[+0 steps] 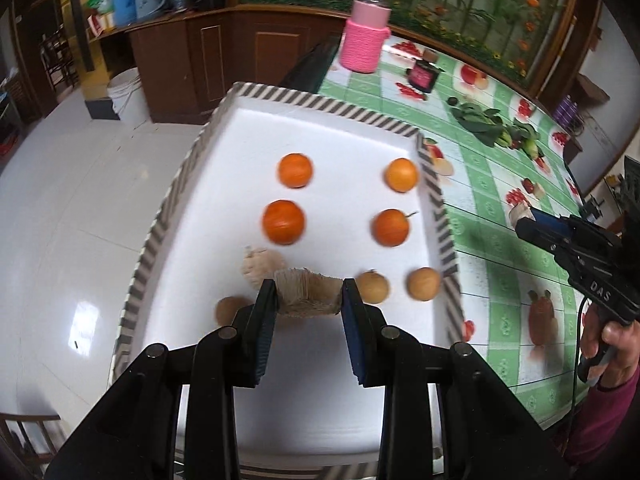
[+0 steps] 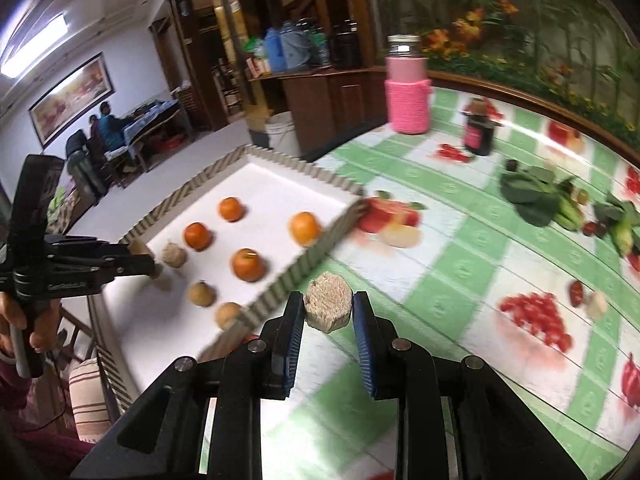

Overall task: Organize fruits
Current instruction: 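Carry both beige items in the grippers over the white tray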

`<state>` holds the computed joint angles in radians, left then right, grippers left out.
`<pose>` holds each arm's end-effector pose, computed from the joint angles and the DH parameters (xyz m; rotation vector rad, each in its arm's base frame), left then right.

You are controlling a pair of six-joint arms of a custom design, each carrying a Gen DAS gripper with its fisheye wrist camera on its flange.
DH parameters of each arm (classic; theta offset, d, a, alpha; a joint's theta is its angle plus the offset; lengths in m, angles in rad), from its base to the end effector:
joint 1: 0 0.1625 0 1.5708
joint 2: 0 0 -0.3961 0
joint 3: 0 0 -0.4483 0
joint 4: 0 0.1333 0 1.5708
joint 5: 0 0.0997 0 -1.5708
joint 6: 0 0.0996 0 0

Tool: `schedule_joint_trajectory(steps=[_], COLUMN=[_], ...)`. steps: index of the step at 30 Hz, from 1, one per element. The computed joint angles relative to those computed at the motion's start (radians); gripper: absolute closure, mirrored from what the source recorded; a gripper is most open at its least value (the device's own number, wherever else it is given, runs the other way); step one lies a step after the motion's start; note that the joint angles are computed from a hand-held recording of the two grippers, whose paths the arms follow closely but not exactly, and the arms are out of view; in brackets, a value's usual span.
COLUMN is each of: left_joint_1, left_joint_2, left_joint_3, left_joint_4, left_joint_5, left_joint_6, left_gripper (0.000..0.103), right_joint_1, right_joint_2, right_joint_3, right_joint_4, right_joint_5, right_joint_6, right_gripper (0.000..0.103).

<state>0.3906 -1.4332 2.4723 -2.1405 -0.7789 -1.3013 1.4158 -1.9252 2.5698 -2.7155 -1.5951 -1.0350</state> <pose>-0.2356 -0.3178 0.0609 0.0924 2.3632 -0.7483 0.0743 -0.3721 0.2250 1.1788 -2.5242 0.5702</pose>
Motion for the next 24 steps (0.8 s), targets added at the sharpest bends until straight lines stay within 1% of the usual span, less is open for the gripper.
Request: schedule_joint_trajectory(steps=[8, 12, 17, 20, 24], left_joint_1=[-0.011, -0.019, -0.016, -0.010, -0.009], left_joint_2=[-0.077, -0.069, -0.029, -0.006, 0.003], left_joint_3=[0.056, 0.062, 0.064, 0.064, 0.066], left_joint_4=[0.013, -0.024, -0.102, -0.124, -0.121], left_joint_5=[-0.027, -0.044, -0.074, -0.091, -0.091], left_joint_6=[-0.030, -0.001, 0.050, 0.060, 0.052], left_gripper=[0.074, 0.074, 0.074, 0.074, 0.074], right_joint_1=[0.089, 0.123, 0.163, 0.193, 0.230], right_joint_2=[0.108, 0.161, 0.222, 0.270, 0.345], right_joint_3=[0.002, -0.002, -0.013, -0.022, -0.044], right_joint_4=[-0.034, -0.057, -0.075, -0.100, -0.125], right_joint_5=[-0.030, -0.045, -0.056, -0.071, -0.092], right_joint_6=[0.021, 0.037, 0.051, 0.063, 0.077], right_gripper=[0.078, 0.078, 0.078, 0.078, 0.078])
